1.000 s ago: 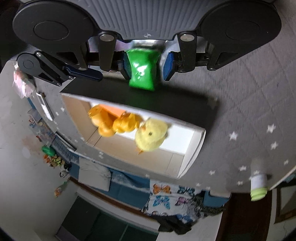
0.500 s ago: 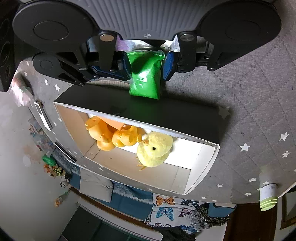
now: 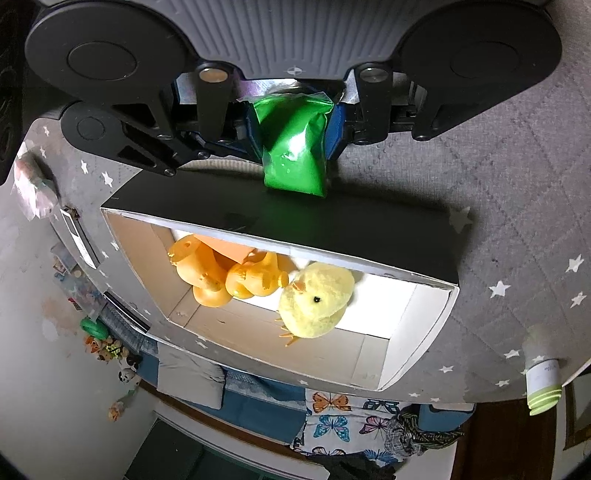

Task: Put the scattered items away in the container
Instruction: 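Close both tools on the green packet and lift it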

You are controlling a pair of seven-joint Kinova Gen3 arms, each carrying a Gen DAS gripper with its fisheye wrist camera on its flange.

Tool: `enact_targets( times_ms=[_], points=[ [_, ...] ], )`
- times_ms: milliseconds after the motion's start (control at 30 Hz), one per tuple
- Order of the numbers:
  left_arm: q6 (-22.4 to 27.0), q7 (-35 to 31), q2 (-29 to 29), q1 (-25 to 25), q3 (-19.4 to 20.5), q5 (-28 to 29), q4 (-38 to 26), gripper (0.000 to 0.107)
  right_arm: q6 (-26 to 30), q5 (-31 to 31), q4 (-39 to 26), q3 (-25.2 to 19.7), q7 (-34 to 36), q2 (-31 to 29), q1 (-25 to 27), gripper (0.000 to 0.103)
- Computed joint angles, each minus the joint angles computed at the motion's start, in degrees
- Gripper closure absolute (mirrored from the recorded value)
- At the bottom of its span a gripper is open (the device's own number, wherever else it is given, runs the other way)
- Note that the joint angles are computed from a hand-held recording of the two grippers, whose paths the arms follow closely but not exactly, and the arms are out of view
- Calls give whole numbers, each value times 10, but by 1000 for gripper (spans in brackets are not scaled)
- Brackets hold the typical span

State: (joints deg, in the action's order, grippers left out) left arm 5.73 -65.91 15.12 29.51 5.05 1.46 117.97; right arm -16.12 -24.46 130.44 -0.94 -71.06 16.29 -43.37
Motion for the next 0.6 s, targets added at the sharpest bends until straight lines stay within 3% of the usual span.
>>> enact_targets(
  times_ms=[133,400,600],
  points=[
    [0,16,-2,40,-38,-15,0,71,-2,-13,0,8,8,0,-11,46],
    [-5,42,-16,79,-74,-40,10,81,-12,-59,3,21,39,-2,-38,48],
    [-12,73,-28,126,-116,-63,20,81,-24,-92,12,19,67,-12,-49,50]
  ],
)
